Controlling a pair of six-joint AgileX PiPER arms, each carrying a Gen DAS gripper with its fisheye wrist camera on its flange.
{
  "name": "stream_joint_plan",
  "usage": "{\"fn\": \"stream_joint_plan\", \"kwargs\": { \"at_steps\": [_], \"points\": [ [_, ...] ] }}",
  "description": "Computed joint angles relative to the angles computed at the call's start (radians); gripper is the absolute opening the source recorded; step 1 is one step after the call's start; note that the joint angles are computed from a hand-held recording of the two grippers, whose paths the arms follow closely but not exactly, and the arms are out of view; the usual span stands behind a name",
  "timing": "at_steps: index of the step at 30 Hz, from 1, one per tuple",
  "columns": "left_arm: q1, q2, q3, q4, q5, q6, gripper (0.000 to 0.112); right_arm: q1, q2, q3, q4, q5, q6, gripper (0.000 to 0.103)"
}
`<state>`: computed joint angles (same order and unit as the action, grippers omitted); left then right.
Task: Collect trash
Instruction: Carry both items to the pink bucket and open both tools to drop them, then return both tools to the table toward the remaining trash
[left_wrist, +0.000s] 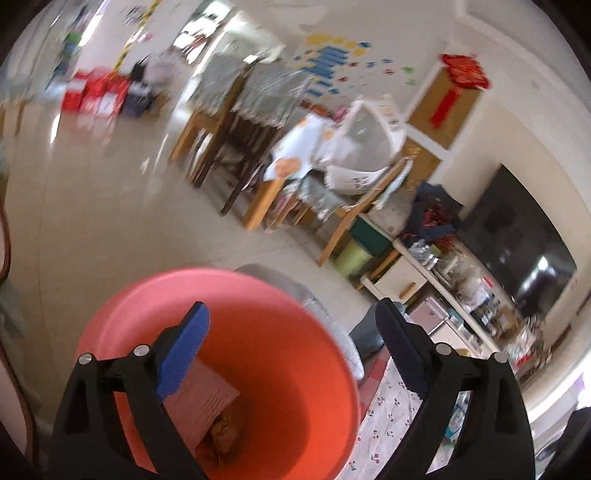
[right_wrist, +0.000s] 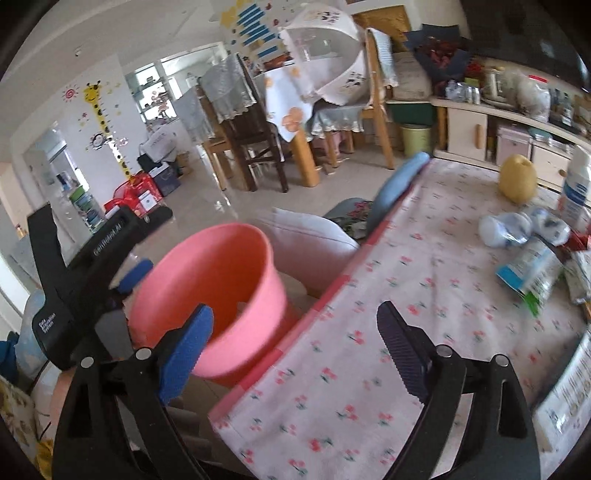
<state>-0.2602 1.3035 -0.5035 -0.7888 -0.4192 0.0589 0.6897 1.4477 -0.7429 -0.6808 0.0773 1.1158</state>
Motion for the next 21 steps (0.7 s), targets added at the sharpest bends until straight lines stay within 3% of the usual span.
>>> {"fn": "stream_joint_plan", "kwargs": {
  "at_steps": [2, 5, 9, 13, 18, 21],
  "points": [
    [-0.069, 0.008, 0.010, -0.012, -0.081, 0.039, 0.094, 0.003, -0.030, 0.039, -0.156, 0.019, 0.149, 0.089],
    [-0.153, 0.031, -0.007, -0.068, -0.138, 0.139, 0.095, 0.032, -0.087, 0.097, -0.381, 0.071, 0.361, 0.089],
    [-0.241, 0.057, -0.052, -0.221, -0.175, 0.342, 0.095, 0.098, -0.152, 0.154, -0.499, 0.164, 0.467, 0.089],
    [-0.282, 0.072, -0.128, -0.481, -0.147, 0.638, 0.095, 0.142, -0.215, 0.206, -0.548, 0.236, 0.501, 0.089],
    [-0.281, 0.078, -0.156, -0.615, -0.103, 0.738, 0.095, 0.162, -0.299, 0.264, -0.499, 0.282, 0.452, 0.090],
    [-0.252, 0.089, -0.166, -0.635, -0.025, 0.747, 0.095, 0.160, -0.348, 0.292, -0.459, 0.307, 0.412, 0.094]
  ]
}}
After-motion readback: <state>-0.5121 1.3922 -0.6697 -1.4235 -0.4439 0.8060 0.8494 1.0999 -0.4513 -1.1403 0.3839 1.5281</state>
